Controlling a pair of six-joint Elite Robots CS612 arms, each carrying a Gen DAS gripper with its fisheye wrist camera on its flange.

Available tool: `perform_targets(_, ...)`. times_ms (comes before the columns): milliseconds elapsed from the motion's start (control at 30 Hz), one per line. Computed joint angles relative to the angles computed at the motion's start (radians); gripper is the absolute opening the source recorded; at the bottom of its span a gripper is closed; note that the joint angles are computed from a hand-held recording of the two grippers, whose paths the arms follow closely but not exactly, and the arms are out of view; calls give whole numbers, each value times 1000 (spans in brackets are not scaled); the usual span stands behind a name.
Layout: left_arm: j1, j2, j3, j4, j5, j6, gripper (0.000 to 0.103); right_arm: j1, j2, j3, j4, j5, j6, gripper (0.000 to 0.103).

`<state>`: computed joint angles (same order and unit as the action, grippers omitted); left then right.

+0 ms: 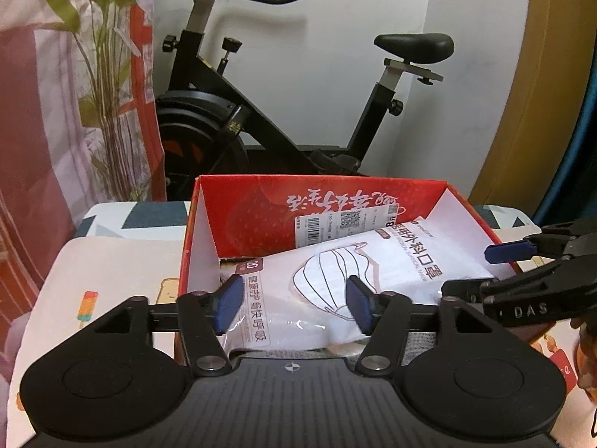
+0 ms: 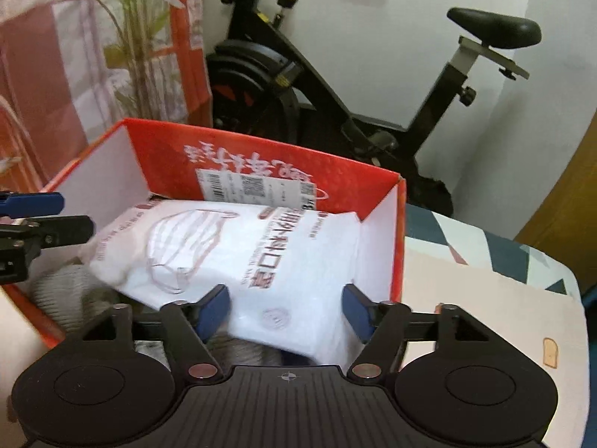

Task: Organize soft objects
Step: 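Lower the mask bag into the box and open both grippers, then move both grippers down to the black glove beside the eye mask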

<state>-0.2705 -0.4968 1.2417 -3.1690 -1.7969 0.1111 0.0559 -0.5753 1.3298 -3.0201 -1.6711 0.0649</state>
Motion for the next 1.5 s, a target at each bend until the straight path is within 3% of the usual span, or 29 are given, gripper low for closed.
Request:
perform_targets(233,1,-34,85,-81,-9,-14,90,19,-31,71,-100,23,-45,97)
perform_targets(400,-4,-63,158,-141,46,-15,102,31,-47,111,-143,19,-34,102)
perform_targets(667,-5,-106,249,-181,121,-12,103,42,-82,187,-213,-10,62,103)
perform_targets(1000,-9,-140,356,-266,108,18,103,65,-117,290,-293,-49,127,103)
perform_targets(1267,-9,-132,397,-303,111,22,103,88,-108,339,-358,-82,123,103)
perform_targets(1500,-1,-115,413,-260,86,-26,103,94,-81,367,-386,-71,182,103)
